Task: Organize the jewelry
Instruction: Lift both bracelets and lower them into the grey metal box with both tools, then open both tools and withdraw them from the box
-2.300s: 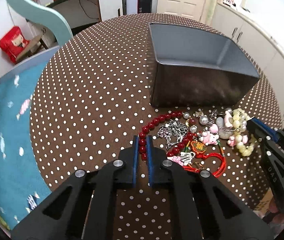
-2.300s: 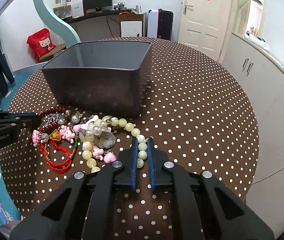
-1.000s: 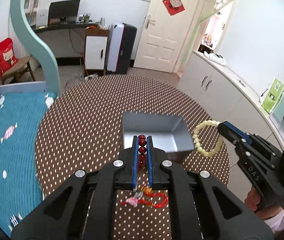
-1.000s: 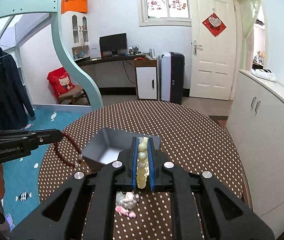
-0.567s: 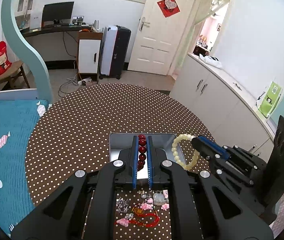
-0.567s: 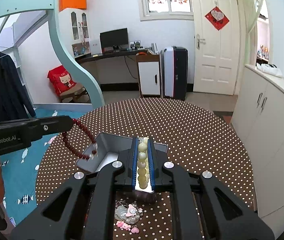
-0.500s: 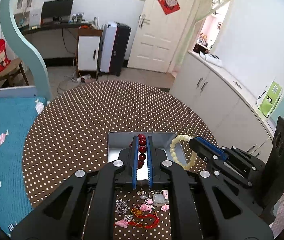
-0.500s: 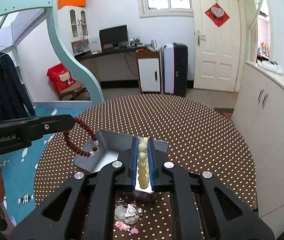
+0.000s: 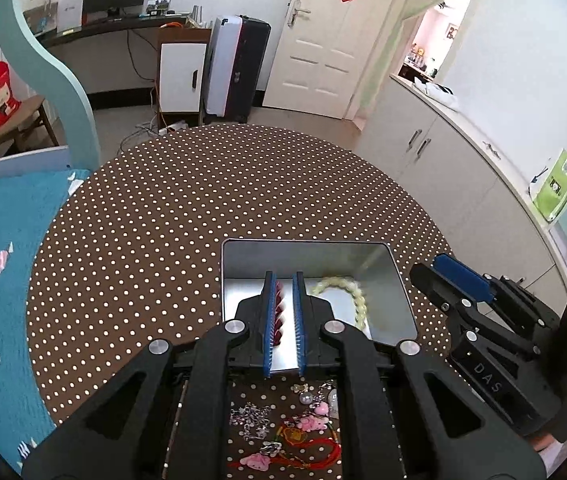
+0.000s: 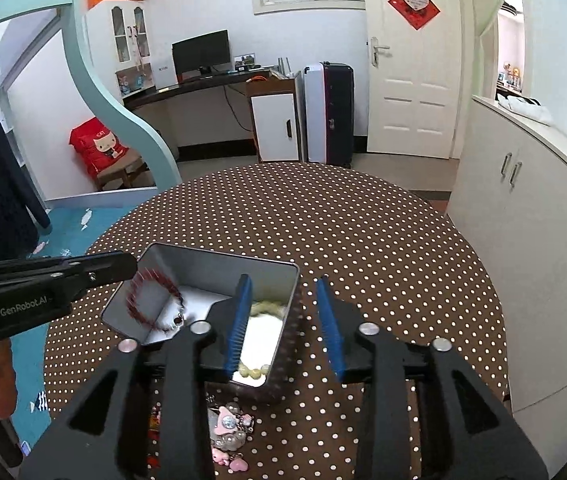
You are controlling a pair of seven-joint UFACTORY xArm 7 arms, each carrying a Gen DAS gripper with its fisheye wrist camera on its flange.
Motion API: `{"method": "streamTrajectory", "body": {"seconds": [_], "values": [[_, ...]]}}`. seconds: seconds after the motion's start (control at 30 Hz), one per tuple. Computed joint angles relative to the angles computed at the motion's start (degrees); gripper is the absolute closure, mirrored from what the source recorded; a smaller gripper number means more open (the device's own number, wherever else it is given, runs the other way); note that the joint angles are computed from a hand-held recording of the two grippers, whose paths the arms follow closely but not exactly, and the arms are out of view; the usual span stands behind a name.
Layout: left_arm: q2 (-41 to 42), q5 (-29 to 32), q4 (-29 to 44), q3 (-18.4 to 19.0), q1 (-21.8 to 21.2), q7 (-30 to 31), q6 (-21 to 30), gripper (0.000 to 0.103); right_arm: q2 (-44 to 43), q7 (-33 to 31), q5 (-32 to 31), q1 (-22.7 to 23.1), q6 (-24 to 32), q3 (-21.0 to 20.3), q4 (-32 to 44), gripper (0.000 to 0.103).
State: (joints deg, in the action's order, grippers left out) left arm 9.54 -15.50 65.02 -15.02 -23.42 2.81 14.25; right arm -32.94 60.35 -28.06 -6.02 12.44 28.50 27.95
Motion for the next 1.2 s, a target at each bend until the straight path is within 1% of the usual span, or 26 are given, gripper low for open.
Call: {"method": "streamTrajectory", "body": {"seconds": [0.03,0.2,0.33,0.43,0.53,0.6,0.63,0.67,0.7,0.77,0.8,0.83,0.87,0.93,1.0,1.07,1.13,1.2], "values": [[0.0,0.5,-0.2,0.3,-0.2,-0.6,-0.2,0.083,0.1,0.0,0.1,0.1,0.0,-0.1,0.0,0.067],[-1.0,1.5,-1.9,0.6,-0.2,-1.5,-0.2,0.075,-0.1,-0.3,0.4,1.4,0.7,-0.4,-0.3,0.065],[-2.3,0.7,-3.5,0.5,0.0,-0.8,-0.3,0.075,-0.6,-0.9,0.6,2.4,0.7,-0.9,-0.6,0.063],[-3.5,1.5,-4.8,0.9,-0.4,-1.8,-0.7,0.075,-1.1,-1.7,1.3,3.6,0.9,-1.7,-0.7,0.062],[-5.2,0.9,-6.9,0.9,-0.5,-1.7,-1.3,0.075,-2.5,-1.9,1.7,4.1,1.1,-1.4,-1.4,0.060],[-6.1,1.7,-8.0,1.2,-0.8,-2.6,-1.6,0.073,-3.6,-2.2,2.1,4.6,1.6,-1.4,-2.0,0.058],[-6.9,2.0,-8.9,1.4,-0.9,-3.0,-1.9,0.067,-4.1,-2.2,2.3,4.7,1.8,-1.3,-2.1,0.055],[-7.5,2.2,-9.5,1.5,-1.1,-3.4,-2.1,0.064,-4.6,-2.2,2.4,4.8,2.0,-1.1,-2.4,0.052],[-8.3,2.1,-10.5,1.6,-1.2,-3.5,-2.4,0.062,-5.2,-2.2,2.7,5.0,2.2,-1.1,-2.7,0.051],[-9.3,2.8,-11.4,1.8,-1.5,-4.4,-2.4,0.062,-6.3,-2.6,3.3,6.0,2.5,-1.6,-3.3,0.045],[-10.1,4.3,-12.5,1.9,-1.5,-5.8,-2.8,0.061,-7.0,-2.8,3.7,6.6,2.9,-1.7,-3.7,0.043],[-10.6,5.7,-13.1,2.1,-1.6,-6.9,-2.9,0.059,-7.5,-2.8,4.1,6.9,3.2,-1.6,-4.0,0.038],[-11.2,6.2,-13.8,2.2,-1.6,-7.4,-3.0,0.057,-8.2,-2.8,4.5,7.4,3.5,-1.7,-4.4,0.034],[-12.6,6.7,-15.6,2.4,-1.6,-8.1,-3.4,0.041,-9.2,-2.8,5.3,8.3,4.0,-1.8,-5.0,0.028],[-14.0,8.6,-17.2,2.4,-1.4,-9.8,-4.0,0.038,-10.5,-2.6,5.9,9.1,4.8,-1.6,-5.8,0.024],[-15.6,9.8,-19.2,2.6,-1.4,-10.6,-4.0,0.033,-11.5,-2.4,6.2,9.5,6.1,-1.0,-6.1,0.016],[-16.9,12.4,-21.0,2.3,-0.6,-12.6,-4.6,0.016,-12.4,-2.0,6.6,10.3,7.4,-0.6,-6.8,0.014],[-18.1,15.6,-23.1,1.7,0.4,-14.7,-6.1,0.015,-12.5,-1.7,7.0,11.3,8.2,-0.6,-7.2,0.012]]}}
